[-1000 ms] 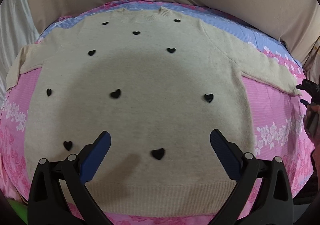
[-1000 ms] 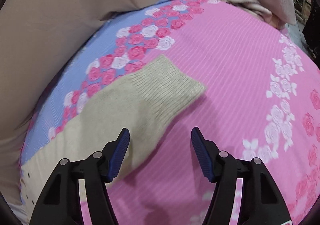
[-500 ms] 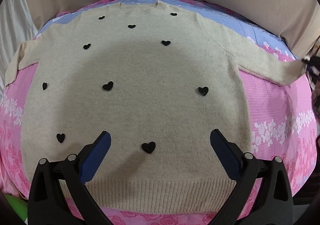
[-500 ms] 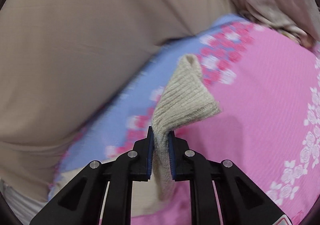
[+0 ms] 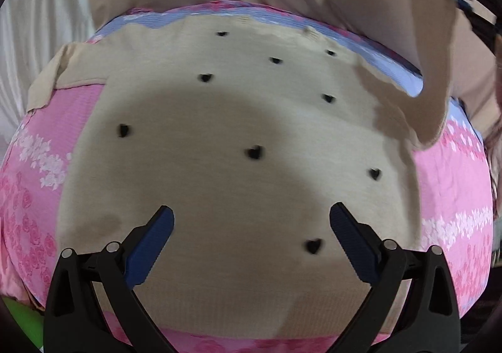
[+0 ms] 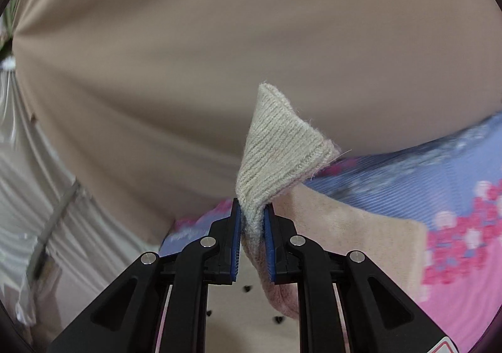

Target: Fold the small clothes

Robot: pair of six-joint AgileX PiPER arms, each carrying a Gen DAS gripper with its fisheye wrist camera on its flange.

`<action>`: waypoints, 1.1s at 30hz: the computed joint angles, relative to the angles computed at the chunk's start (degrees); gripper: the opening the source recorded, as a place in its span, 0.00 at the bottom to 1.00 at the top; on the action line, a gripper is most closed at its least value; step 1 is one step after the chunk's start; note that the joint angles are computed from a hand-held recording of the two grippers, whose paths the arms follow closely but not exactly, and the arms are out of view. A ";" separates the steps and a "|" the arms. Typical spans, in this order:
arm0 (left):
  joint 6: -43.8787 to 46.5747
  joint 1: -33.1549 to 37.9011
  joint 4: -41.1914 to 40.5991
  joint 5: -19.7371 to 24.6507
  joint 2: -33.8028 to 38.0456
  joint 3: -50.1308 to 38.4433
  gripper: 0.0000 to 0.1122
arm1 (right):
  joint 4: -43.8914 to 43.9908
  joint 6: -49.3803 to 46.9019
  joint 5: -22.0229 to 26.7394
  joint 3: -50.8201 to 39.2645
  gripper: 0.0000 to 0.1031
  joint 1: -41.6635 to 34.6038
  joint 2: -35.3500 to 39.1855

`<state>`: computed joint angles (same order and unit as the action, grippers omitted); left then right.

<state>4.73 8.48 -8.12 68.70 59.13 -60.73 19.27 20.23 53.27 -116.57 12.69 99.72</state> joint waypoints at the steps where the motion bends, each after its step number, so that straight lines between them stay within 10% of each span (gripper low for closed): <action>1: 2.31 2.99 -1.14 -0.07 0.55 -0.28 0.87 | -1.31 1.65 0.72 -3.25 0.12 3.35 3.86; 9: 14.59 19.44 -8.98 -1.58 11.34 -6.23 0.87 | -7.46 5.53 6.13 -12.41 0.21 19.19 22.27; 12: 14.84 20.46 -13.32 -1.16 19.48 -11.54 0.87 | -12.05 9.91 -2.89 4.35 0.25 20.00 10.75; 15: 12.63 19.10 -19.05 -1.40 27.46 -17.37 0.87 | -22.89 20.78 -5.15 21.54 0.58 17.87 -3.43; 22: -0.35 11.68 -22.97 -8.37 43.94 -28.14 0.82 | -25.52 25.54 -2.86 46.35 0.59 7.51 -22.39; 26: -1.13 9.69 -23.82 -9.99 46.94 -32.14 0.12 | -23.85 24.29 -6.27 52.71 0.59 6.11 -21.85; 31: 2.38 15.93 -32.47 -8.03 48.63 -37.29 0.06 | -25.94 24.88 -10.37 53.74 0.56 8.48 -17.66; 33: 3.01 16.97 -32.47 -8.70 47.99 -38.25 0.06 | -25.73 24.08 -10.95 52.34 0.29 8.37 -16.21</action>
<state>7.74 25.45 -40.59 60.00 107.12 -98.97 -6.46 44.31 42.32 -64.22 21.06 83.50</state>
